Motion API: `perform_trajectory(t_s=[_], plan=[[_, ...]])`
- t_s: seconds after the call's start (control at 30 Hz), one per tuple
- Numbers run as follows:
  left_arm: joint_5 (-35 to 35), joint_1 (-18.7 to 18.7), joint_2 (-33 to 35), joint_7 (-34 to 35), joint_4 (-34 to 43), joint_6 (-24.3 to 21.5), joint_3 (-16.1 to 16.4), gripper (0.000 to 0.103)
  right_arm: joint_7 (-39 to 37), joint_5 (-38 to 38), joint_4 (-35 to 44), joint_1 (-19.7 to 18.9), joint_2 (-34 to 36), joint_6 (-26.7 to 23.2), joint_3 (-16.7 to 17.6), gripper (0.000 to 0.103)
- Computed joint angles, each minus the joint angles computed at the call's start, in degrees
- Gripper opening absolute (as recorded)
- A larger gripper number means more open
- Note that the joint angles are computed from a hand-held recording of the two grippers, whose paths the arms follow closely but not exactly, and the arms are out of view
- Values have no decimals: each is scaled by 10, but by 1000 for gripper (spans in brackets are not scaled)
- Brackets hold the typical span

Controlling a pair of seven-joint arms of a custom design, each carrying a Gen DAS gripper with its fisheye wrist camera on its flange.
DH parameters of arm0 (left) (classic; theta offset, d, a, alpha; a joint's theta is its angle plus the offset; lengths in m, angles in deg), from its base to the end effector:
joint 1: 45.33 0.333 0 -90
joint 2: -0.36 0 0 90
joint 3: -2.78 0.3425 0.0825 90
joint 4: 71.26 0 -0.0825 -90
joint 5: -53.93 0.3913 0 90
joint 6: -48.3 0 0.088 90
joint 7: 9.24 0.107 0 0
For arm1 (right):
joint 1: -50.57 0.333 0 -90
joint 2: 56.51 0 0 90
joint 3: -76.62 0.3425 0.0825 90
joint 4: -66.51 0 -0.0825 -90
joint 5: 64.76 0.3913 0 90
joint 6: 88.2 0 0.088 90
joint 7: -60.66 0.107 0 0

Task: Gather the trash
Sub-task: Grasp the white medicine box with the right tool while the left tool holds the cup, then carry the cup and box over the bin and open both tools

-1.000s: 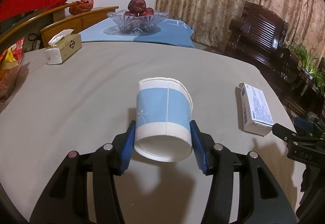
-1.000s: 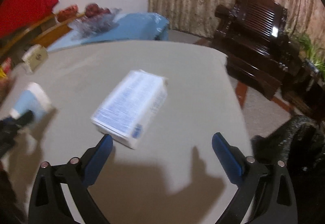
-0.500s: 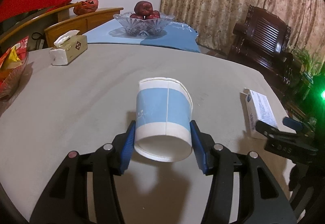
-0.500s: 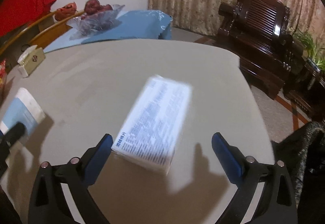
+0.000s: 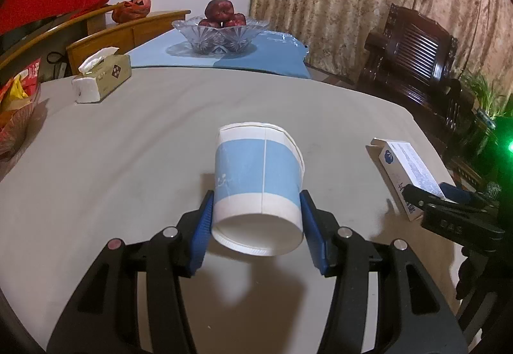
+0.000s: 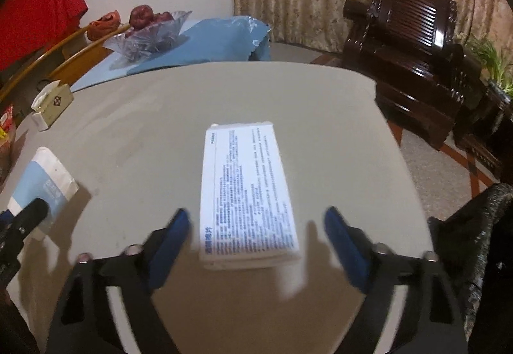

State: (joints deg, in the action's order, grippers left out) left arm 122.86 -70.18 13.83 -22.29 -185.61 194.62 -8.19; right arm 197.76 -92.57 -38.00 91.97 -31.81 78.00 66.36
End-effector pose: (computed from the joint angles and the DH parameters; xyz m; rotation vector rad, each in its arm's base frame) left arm 0.5079 -0.3752 0.3946 -1.9502 1.5115 -0.7577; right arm 0.5789 0.4008 0.3904 -1.9411 1.5907 -0.5107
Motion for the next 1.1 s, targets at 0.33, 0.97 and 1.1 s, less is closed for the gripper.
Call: perform_trajectory(t_s=[0.33, 0.97, 1.1], plan=[[-2, -11, 0, 9, 12, -13, -5, 50, -42, 25, -47, -1, -41, 34, 3, 55], [-1, -66, -24, 12, 51, -92, -41, 50, 22, -104, -179, -79, -217, 67, 68, 55], [-5, -80, -28, 14, 61, -111, -50, 50, 30, -113, -213, -108, -258, 72, 94, 55]])
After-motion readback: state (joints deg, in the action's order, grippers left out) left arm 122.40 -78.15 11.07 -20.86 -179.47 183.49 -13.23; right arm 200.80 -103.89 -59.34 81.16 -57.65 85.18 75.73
